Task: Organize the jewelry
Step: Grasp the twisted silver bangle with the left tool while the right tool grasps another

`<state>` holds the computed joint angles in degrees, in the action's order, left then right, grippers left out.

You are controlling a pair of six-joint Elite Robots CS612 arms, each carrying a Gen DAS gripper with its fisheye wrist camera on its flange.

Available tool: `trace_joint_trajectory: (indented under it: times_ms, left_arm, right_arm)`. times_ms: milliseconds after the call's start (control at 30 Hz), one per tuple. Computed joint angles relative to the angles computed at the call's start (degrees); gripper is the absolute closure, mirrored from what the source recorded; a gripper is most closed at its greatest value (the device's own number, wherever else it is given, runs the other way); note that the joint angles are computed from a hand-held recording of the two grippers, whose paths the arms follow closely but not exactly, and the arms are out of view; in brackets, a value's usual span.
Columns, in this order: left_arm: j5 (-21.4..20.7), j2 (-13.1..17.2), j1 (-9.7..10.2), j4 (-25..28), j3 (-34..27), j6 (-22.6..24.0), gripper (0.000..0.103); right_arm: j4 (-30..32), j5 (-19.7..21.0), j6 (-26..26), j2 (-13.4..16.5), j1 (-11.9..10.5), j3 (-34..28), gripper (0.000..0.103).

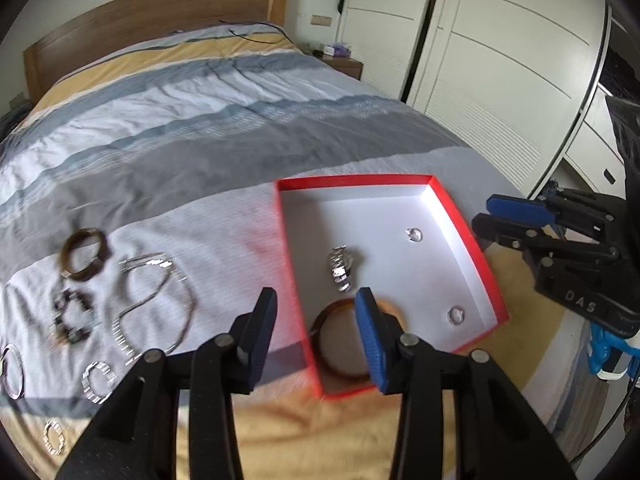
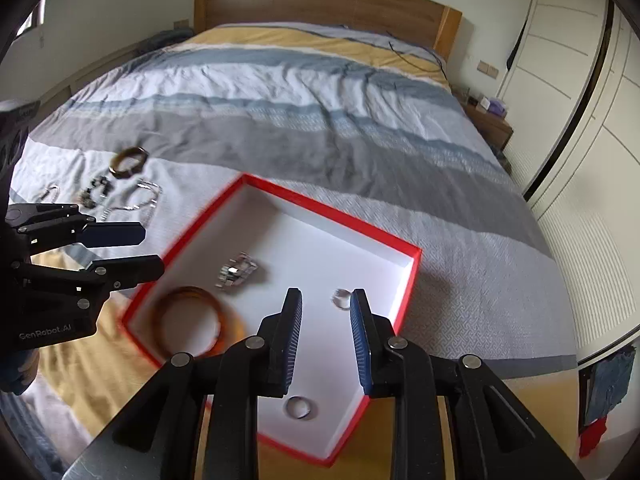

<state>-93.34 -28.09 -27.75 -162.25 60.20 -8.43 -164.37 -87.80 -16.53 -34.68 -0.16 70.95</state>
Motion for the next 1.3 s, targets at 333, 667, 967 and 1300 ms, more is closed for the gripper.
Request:
trace_joint_trajectory:
  times_ms: [333, 667, 967, 1300]
  left_arm:
    - [11.4, -12.8, 4.55, -12.0, 23.0, -3.6, 0.056]
    - [13.4, -15.6, 9.26, -14.1, 32.1, -10.8, 0.055]
    - [7.9, -10.5, 9.76, -12.9, 27.4, -11.6, 0.055]
    - [8.7, -5.2, 9.35, -7.5, 19.8, -8.8, 0.055]
  right_arm:
    - [-3.6, 6.2, 2.2, -5.4, 3.8, 6.7, 0.067]
    - [0.8, 11.5, 5.5, -2.8, 7.5, 3.7, 0.066]
    - [10.0, 15.0, 6.8, 4.7, 10.2, -6.4, 0.049]
    - [16.3, 15.4, 7.2, 12.7, 11.8, -17.6, 0.045]
